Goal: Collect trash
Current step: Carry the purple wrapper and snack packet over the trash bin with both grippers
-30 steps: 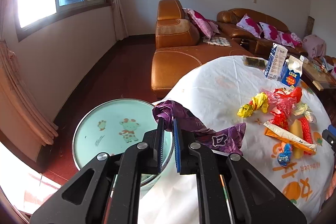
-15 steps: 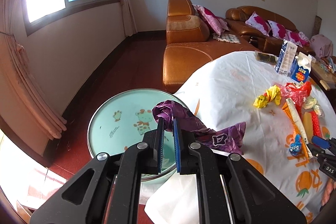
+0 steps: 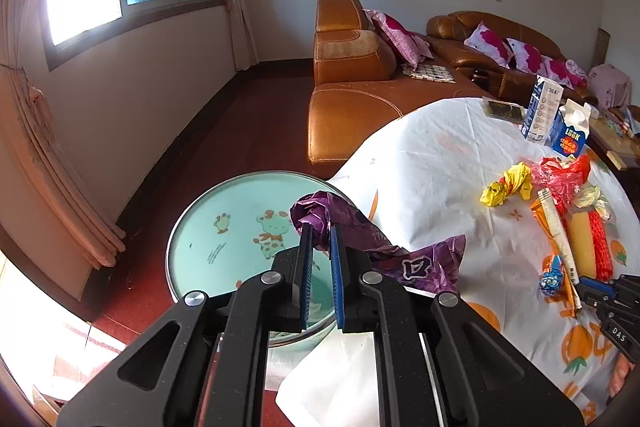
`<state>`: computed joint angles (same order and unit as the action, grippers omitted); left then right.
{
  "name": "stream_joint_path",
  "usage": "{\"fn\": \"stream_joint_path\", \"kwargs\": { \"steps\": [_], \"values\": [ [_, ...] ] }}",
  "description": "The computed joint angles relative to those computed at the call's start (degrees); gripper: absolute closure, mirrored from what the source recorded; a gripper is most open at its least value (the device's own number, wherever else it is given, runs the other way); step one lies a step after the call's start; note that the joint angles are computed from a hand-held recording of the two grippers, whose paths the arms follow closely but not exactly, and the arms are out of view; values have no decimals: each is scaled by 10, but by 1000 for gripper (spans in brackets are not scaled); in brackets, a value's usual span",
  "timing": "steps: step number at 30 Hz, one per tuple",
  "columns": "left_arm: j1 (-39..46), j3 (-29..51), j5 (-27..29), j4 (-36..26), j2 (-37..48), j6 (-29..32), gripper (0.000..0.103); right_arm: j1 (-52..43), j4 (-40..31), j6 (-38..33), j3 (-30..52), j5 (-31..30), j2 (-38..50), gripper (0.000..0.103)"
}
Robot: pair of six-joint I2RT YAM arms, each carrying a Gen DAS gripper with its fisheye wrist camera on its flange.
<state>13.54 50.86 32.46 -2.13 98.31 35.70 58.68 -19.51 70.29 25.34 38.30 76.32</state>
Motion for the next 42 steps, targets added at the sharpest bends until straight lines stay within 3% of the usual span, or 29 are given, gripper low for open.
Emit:
{"fn": "stream_joint_path", "kwargs": {
  "steps": [6, 10, 17, 23, 31, 42],
  "values": [
    [12, 11, 13, -8, -6, -7, 95, 27, -65, 32, 24, 51, -19, 98],
    [25, 28, 13, 0, -4, -30, 95, 10, -82, -2, 45, 68, -36, 98],
    [39, 65, -33, 52, 44, -81, 95, -77, 9, -164, 88, 41, -16, 98],
    [45, 84, -63, 80, 79, -102, 95, -144, 97, -286, 154, -15, 67, 98],
    [47, 98, -105, 114, 114, -103, 95, -180, 138, -367, 253, -68, 185, 98],
    [51, 128, -128, 115, 147, -96, 94, -210, 134, -430, 359, -108, 286, 98]
  ]
}}
